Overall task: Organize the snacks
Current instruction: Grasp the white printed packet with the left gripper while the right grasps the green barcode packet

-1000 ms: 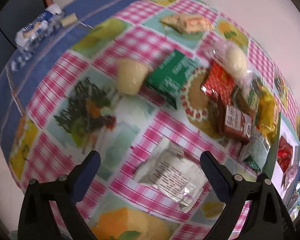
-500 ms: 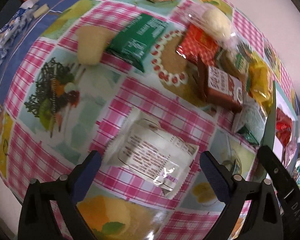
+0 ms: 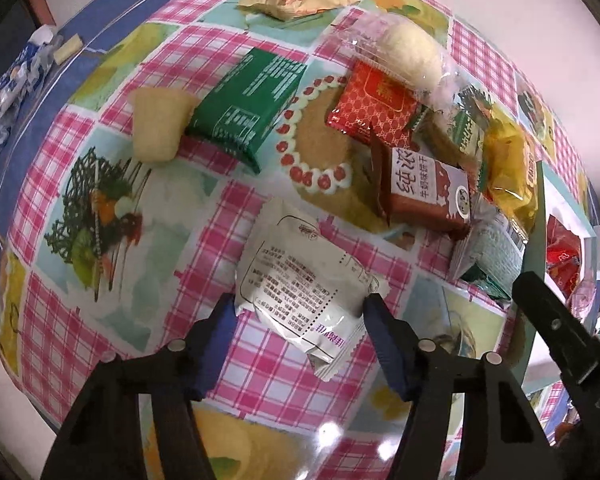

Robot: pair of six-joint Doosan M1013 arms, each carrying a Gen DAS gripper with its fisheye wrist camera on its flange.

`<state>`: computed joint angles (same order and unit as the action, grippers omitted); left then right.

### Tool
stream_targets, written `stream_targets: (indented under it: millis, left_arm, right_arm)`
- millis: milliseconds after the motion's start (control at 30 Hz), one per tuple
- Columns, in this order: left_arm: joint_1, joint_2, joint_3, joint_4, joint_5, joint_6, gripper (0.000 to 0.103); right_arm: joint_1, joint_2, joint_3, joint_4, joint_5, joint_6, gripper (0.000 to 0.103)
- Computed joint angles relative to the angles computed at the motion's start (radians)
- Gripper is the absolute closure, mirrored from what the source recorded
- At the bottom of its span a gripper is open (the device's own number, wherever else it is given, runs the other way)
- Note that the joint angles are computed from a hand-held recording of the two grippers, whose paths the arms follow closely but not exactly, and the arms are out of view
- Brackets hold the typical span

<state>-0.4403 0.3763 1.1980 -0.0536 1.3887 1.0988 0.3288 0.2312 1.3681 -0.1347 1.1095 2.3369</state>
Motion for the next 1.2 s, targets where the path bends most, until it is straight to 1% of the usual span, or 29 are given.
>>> stream_targets:
  millis: [133, 267, 400, 600, 667, 700, 733, 933, 1133, 1167, 1200]
  left_arm:
    - [-0.005, 0.017, -0.027, 0.014, 0.001, -0.019, 0.037]
    - [-0.006, 0.029, -0.044, 0.029, -0.001, -0.036, 0.037]
    - [0.010, 0.047, -0.081, 0.028, 0.016, -0.051, 0.036]
    - [0.055, 0.053, -0.102, -0.025, 0.029, -0.046, 0.036]
    - [0.075, 0.057, -0.109, -0.051, 0.036, -0.046, 0.033]
    - [0.082, 0.050, -0.096, -0.060, 0.027, -0.051, 0.028]
    - [0.092, 0.044, -0.087, -0.066, 0.021, -0.054, 0.025]
    - [0.128, 0.033, -0.077, -0.099, -0.013, -0.069, 0.024]
    - [0.120, 0.047, -0.090, -0.053, -0.011, -0.094, 0.023]
    - [0.114, 0.050, -0.090, -0.045, -0.018, -0.103, 0.023]
    - [0.117, 0.051, -0.090, -0.040, -0.027, -0.106, 0.023]
  right_arm:
    - [-0.001, 0.010, -0.014, 0.011, -0.003, -0.022, 0.025]
    - [0.003, 0.022, -0.028, 0.006, -0.001, -0.034, 0.026]
    - [0.004, 0.038, -0.041, 0.014, 0.007, -0.050, 0.029]
    - [0.004, 0.064, -0.061, 0.009, 0.035, -0.062, 0.032]
    - [0.005, 0.071, -0.066, 0.001, 0.048, -0.059, 0.033]
    - [0.006, 0.074, -0.067, -0.001, 0.051, -0.061, 0.033]
    - [0.005, 0.076, -0.069, -0.001, 0.053, -0.063, 0.033]
    - [0.003, 0.087, -0.075, -0.008, 0.064, -0.069, 0.034]
    - [0.000, 0.095, -0.078, -0.014, 0.063, -0.070, 0.034]
    - [-0.001, 0.097, -0.080, -0.018, 0.066, -0.070, 0.034]
    - [0.000, 0.099, -0.080, -0.022, 0.067, -0.071, 0.034]
